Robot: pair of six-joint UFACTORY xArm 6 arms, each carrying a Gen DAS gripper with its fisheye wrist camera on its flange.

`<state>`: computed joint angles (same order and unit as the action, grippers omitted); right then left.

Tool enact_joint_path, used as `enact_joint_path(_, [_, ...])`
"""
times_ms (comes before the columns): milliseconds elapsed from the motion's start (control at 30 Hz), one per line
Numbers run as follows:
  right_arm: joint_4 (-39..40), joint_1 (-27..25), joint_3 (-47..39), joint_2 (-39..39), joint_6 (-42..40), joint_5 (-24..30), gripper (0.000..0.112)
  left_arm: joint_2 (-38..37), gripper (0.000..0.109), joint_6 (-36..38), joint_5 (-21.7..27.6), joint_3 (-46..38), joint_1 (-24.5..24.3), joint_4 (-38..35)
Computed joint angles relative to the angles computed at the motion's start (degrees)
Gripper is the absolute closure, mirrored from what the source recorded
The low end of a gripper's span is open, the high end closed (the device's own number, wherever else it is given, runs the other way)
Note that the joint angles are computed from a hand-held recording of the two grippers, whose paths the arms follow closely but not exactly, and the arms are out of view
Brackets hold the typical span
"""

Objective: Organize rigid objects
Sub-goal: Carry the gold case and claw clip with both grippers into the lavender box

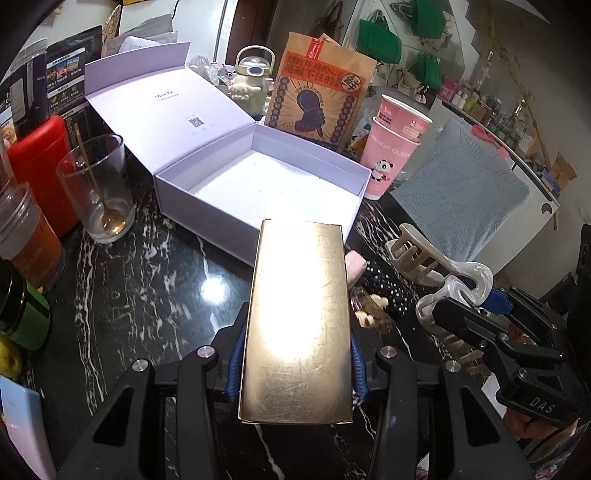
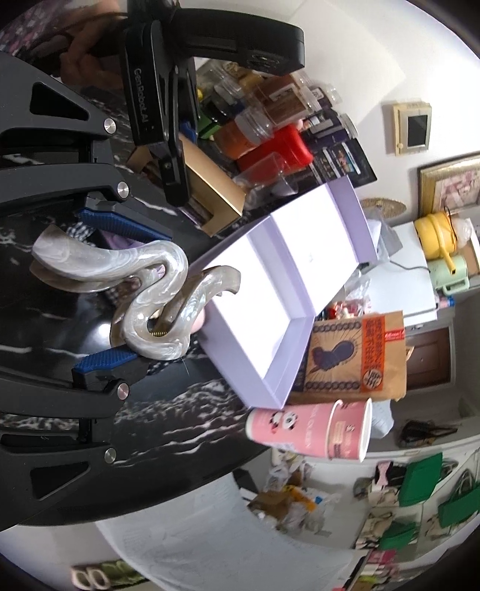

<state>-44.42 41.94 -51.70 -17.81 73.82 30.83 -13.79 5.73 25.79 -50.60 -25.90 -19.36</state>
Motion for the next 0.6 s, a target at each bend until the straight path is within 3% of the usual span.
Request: enact_joint_path(600, [3.21, -4.86, -8.79, 7.21, -10.95, -2.27, 0.060, 7.69, 0.064, 6.05, -0.75, -10.26, 1.54, -1.80])
